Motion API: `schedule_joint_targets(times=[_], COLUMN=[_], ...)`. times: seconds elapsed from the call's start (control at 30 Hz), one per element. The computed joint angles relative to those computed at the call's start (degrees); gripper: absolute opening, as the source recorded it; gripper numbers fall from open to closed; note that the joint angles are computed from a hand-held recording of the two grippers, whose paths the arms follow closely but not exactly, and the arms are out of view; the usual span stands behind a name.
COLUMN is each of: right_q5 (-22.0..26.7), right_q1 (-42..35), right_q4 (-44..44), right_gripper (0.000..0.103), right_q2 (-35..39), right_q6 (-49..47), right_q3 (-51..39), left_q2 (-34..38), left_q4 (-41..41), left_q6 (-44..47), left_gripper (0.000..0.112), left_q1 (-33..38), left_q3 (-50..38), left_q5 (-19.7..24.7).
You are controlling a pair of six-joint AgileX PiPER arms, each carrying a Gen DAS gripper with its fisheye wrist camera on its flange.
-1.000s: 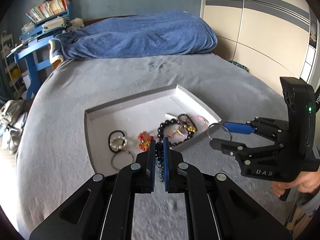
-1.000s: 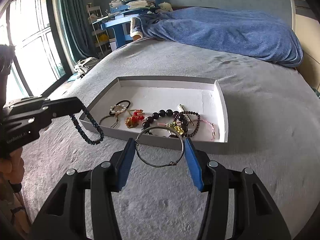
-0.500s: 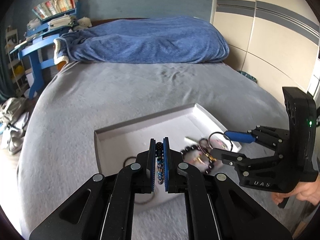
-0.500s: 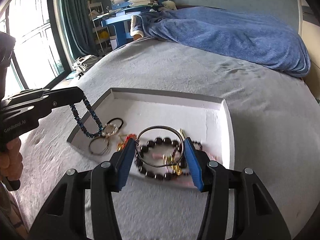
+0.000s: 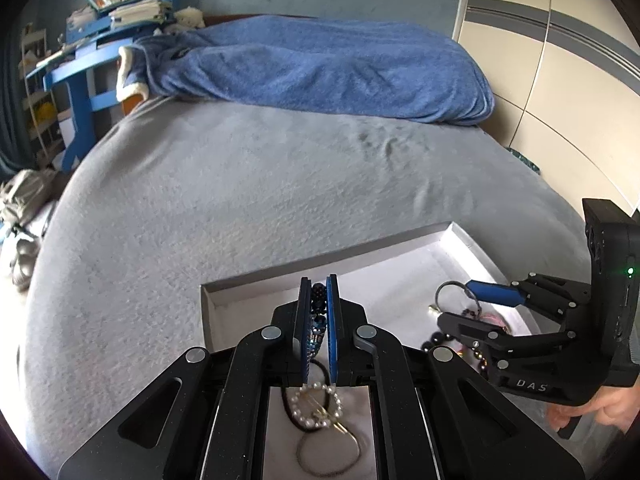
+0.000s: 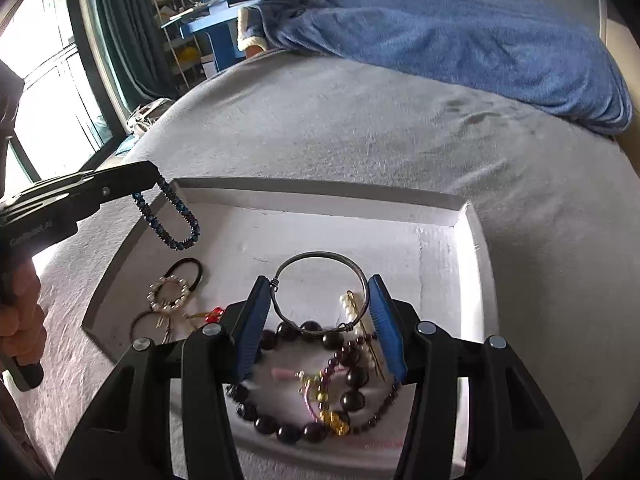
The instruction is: Organize jewelry
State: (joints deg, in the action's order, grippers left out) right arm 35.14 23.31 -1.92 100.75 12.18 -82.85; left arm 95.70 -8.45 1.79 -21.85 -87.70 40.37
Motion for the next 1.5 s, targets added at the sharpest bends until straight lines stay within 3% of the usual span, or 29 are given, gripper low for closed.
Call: schedule_joint_targets(times=[0.23,0.5,0.6,0.67,0.73,0.87,0.93,1.17,1.5], right_q5=[1.3,2.5,2.6,3.2,2.8,2.1,1.5,0.4,-4.7], right_q1=[-0.8,-0.4,-0.6,-0.9,-0.9,-1.2,-1.8,-2.8,-1.2], right_q4=[0.5,-2.6,-2.6,-1.5,-1.5,-0.6,-0.2,-0.8,-4.4], right_gripper=[0.05,0.051,0.052,0.053,0.06,0.064,0.069,0.077,0.089], right_q2=[4.5,6.1,6.4,6.5,5.8,3.3,1.6,-4.2,-14.0], right_q6=[0.1,2.8,2.8,2.1,1.7,0.4,0.3,1.0,4.6], right_q3=[-3.8,-4.4,-4.4,-4.8,-4.5,-3.5,-2.8,0.1,10.8], left_q2=[2.8,4.9,4.2,3.7,3.1,1.1,0.1,-5.5,-13.6], left_q4=[-6.7,0.8,2.0,3.2,4.0,7.5,11.0,16.7,19.8], left_q6=[3.8,-0.5,-0.7,-1.4,-1.5,-4.7,-8.3,-13.9,-19.5], left_gripper=[0.008,0.008,0.02,0.037,0.043,0.073,0.082,0.093,0.095], left_q1=[2.5,1.9,1.4,1.0,0.6,-0.3,-1.1,-3.1,-4.4], left_q3=[-1.6,-0.8,0.4,0.9,1.2,2.2,2.5,6.2,13.6], left_q5=[1.1,2.4,1.2,0.5,0.1,-1.5,-2.2,-3.7,-5.4])
